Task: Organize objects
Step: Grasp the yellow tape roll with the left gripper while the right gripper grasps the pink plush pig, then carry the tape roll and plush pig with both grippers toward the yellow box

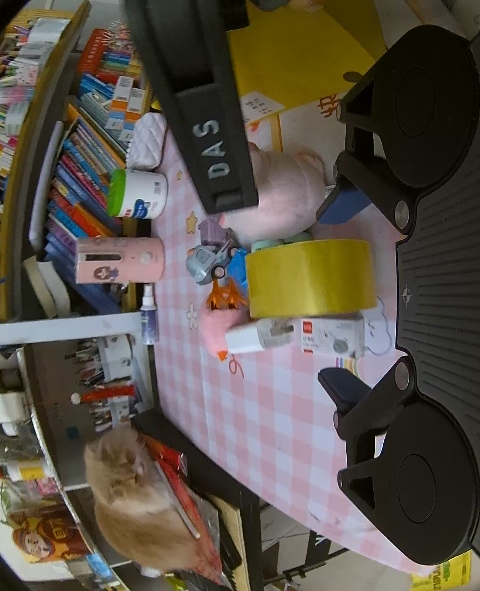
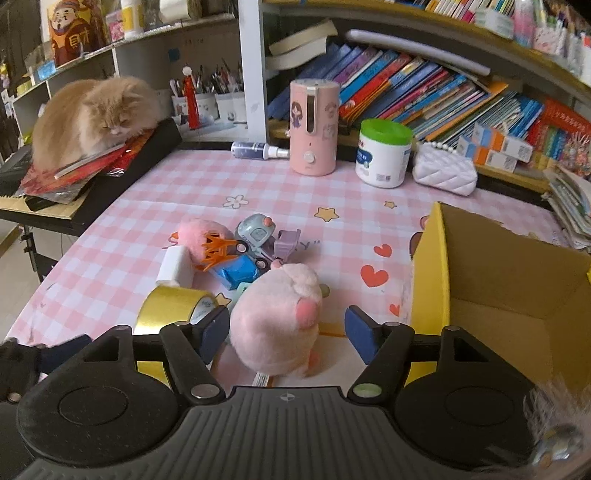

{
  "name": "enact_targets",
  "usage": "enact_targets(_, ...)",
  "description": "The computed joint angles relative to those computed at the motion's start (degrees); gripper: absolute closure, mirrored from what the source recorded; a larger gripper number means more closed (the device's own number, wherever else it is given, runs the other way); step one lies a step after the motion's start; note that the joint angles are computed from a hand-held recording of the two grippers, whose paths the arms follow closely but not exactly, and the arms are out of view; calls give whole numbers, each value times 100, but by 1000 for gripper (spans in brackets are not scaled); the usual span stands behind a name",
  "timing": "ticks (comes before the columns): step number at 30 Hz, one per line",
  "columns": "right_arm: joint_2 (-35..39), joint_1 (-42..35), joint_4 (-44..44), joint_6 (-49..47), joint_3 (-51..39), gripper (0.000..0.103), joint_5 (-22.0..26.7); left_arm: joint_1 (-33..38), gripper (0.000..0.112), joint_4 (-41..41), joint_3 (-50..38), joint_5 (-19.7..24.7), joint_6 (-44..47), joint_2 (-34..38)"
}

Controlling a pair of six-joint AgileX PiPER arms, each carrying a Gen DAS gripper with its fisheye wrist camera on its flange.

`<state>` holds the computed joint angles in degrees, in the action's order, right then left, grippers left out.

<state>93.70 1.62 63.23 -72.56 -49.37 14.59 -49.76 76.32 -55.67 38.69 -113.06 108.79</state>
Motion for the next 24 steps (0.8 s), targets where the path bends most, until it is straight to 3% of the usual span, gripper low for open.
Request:
enact_targets(1,113,-21,-257,255,-140,34,106,57,34,-47,-92,-51,97,83)
enact_targets(6,614,20,-1336,1336,-767,25,517,332,72,-391,-305,-479,621,239)
enact_targets(18,1538,328,-3141,3197,-1545,23,512,507,73,-127,239,-1066,161,-334)
enact_targets(24,1499,300,-2674,2734,-1377,42,394,303,73,230,607,-965,-289,-707)
